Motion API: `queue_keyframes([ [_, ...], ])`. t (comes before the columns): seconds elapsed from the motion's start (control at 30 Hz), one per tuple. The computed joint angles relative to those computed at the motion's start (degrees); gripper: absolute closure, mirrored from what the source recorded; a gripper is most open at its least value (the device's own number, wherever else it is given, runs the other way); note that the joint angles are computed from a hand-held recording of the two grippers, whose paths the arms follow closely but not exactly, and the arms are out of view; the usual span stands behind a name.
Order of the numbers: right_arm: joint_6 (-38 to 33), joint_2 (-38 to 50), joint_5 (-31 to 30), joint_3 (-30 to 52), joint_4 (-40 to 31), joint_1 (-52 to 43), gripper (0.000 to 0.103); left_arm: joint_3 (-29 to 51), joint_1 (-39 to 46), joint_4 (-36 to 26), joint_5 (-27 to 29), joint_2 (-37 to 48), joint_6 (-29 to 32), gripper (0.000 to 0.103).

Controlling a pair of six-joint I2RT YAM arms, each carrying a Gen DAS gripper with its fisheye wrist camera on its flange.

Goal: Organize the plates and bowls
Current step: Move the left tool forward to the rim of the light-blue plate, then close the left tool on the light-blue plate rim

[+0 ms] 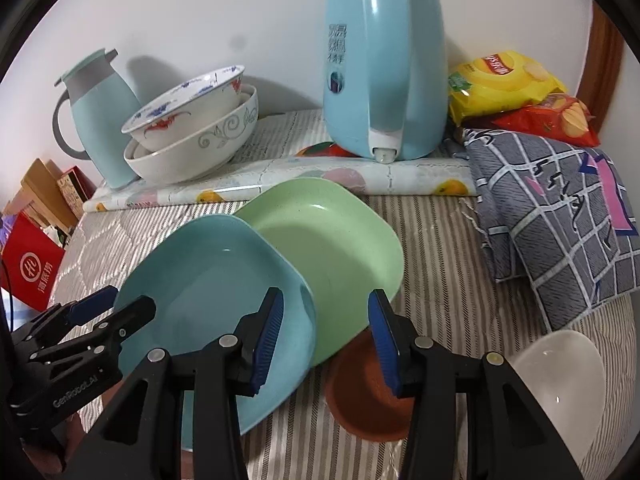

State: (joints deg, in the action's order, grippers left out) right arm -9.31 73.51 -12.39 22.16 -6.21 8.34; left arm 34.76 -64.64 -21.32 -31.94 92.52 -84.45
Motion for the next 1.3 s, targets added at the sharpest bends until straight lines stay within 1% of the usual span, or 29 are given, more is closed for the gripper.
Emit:
queue_keyframes([
  [0.03, 0.1, 0.4, 0.1, 0.0, 0.3, 0.2, 0.069, -0.1, 0.2, 0.5, 0.2, 0.2, 0.4, 0.058],
  [0.07, 0.2, 1.0, 0.3, -0.1, 0.5, 0.4, 0.072, -0.1, 0.4, 0.7, 0.2, 0.5, 0.6, 0.065],
  [0.1, 0.4, 1.3, 0.5, -0.1, 0.5, 0.6, 0.079, 0.2, 0.5, 0.7, 0.4, 1.0, 0.9, 0.072],
  [0.13, 0.3, 1.8, 0.5, -0.1, 0.4, 0.8, 0.086, 0.2, 0.6, 1.1, 0.6, 1.4, 1.3, 0.074],
  [0.2, 0.2, 1.8, 0.6, -0.4, 0.2, 1.0, 0.092, -0.2, 0.6, 2.5, 0.6, 1.5, 2.2, 0.08],
  [0.33, 0.3, -0.5, 0.4, -1.7, -1.3, 1.2, 0.095, 0.5, 0.1, 2.0, -0.2, 1.9, 2.8, 0.089],
  [0.53, 1.7, -4.8, 1.4, -4.1, -2.8, 2.4, 0.095, -0.5, -0.6, 2.4, -0.5, 0.3, 2.1, 0.091],
  [0.7, 2.6, -8.5, 1.0, -4.9, -5.6, 2.4, 0.095, -0.5, -2.8, -0.6, -1.9, -1.6, 0.0, 0.092],
  [1.03, 6.6, -21.0, 2.9, -7.0, -14.5, 6.7, 0.095, -0.6, -9.0, -9.3, -4.2, -5.8, -8.2, 0.092],
  [1.13, 8.4, -25.2, 3.8, -7.5, -17.5, 8.9, 0.095, -0.8, -11.6, -12.2, -4.7, -6.8, -11.5, 0.092],
  [1.23, 10.7, -29.2, 5.1, -8.3, -20.3, 11.9, 0.095, -1.0, -14.9, -15.4, -5.1, -7.5, -16.0, 0.092],
  [1.3, 12.6, -31.7, 6.6, -9.0, -22.0, 14.5, 0.095, -1.2, -16.5, -16.5, -5.1, -7.5, -18.4, 0.092],
])
